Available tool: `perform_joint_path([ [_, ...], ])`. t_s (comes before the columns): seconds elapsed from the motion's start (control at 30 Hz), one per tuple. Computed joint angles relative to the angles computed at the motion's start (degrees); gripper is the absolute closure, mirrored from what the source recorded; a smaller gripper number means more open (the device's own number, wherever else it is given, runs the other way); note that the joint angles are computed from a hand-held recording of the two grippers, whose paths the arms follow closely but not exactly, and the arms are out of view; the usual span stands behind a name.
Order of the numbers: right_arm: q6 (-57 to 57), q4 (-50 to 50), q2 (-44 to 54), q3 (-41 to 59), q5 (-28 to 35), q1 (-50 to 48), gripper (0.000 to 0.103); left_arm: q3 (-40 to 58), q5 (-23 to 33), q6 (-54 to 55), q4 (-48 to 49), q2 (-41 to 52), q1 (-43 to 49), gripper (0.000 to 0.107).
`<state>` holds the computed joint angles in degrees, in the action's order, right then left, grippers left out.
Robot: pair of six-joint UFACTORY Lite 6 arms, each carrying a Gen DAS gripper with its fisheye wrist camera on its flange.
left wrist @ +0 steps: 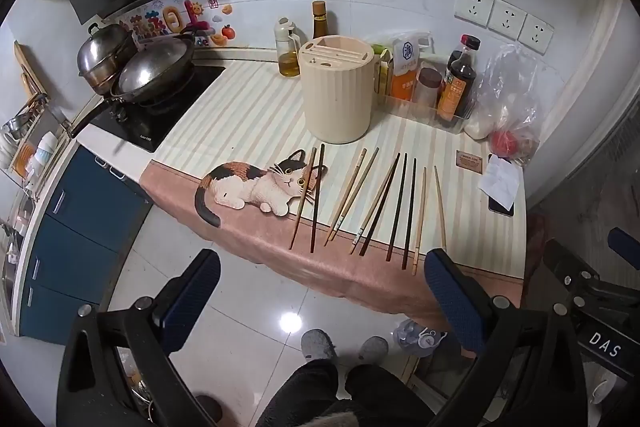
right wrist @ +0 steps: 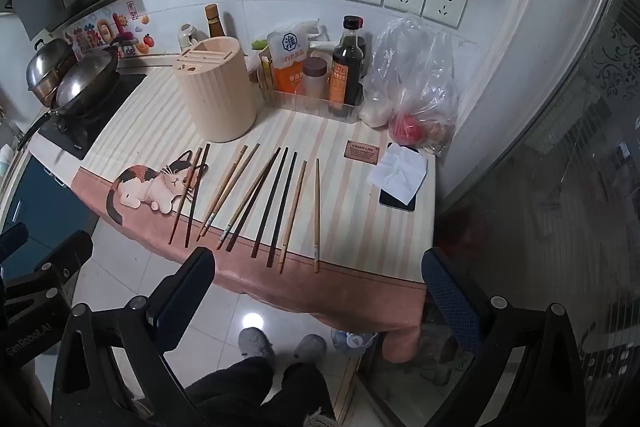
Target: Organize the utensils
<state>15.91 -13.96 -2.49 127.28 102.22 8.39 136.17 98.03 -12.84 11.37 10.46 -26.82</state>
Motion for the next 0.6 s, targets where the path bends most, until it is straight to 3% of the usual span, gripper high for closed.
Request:
perform_joint_path([
  [0.43,-0.09,0.45,-1.54,-2.27,-1.48,-0.59,0.0,1.78,0.8,1.06,-0.51,0.08,1.55,0.004],
  [0.6,1.72,-1.96,1.82,4.8,2.79,3.32,0.0,-0.18,0.31,0.0,0.36,-1.16,0.07,0.004],
])
